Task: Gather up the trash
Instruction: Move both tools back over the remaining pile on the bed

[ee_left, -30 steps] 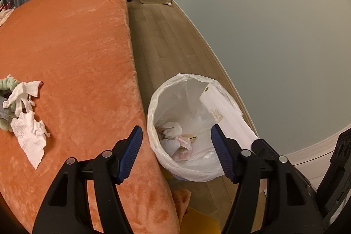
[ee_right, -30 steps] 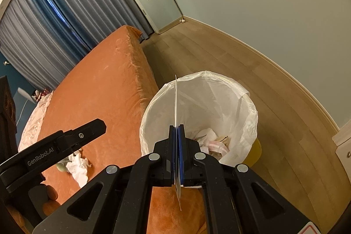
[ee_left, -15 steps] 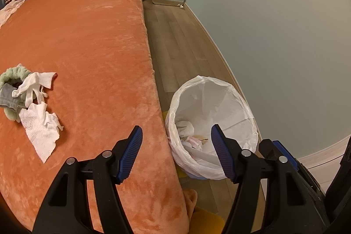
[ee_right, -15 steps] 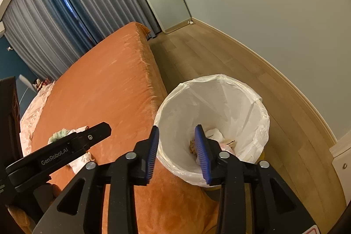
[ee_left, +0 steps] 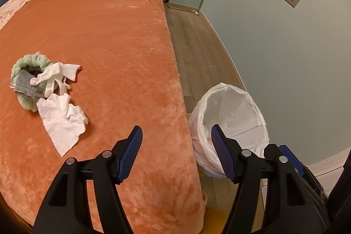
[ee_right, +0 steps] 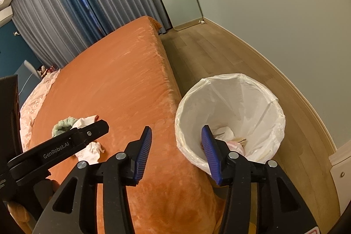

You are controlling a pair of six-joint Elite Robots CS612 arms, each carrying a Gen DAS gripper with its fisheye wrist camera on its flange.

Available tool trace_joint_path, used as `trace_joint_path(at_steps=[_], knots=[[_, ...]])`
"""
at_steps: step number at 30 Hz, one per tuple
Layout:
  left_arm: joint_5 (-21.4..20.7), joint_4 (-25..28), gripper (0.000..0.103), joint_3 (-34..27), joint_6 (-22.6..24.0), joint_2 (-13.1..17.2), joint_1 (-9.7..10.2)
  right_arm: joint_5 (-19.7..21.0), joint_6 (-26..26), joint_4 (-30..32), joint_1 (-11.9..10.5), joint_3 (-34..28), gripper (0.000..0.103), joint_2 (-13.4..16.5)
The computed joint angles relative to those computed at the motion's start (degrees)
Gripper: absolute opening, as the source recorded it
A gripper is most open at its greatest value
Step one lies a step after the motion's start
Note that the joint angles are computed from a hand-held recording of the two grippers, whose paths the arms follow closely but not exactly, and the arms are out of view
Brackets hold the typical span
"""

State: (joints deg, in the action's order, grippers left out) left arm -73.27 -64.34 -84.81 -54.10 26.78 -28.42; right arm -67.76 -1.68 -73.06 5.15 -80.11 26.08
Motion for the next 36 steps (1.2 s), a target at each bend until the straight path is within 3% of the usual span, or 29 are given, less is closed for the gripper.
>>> trace_joint_path(at_steps=[11, 22, 24, 36], knots=[[1.7, 4.4, 0.062, -5.4, -3.1, 1.8, 0.92, -2.6, -3.5, 0.4, 2.8, -0.5, 0.057, 0.0], [5.5, 12.4, 0.062, -11.0, -6.3, 3.4, 1.38, -4.1, -7.2, 1.8, 5.5, -0.7, 0.063, 0.0], [6.9, 15.2, 0.072, -12.0, -7.3, 3.5, 1.4, -4.5, -7.8, 2.0, 6.1, -0.7, 0.065, 0.0], [7.4, 22.8, 0.072, -18.4, -13.5, 5.9, 3.34, -6.3, -10.1, 2.6, 9.2, -0.7, 0.074, 0.5]])
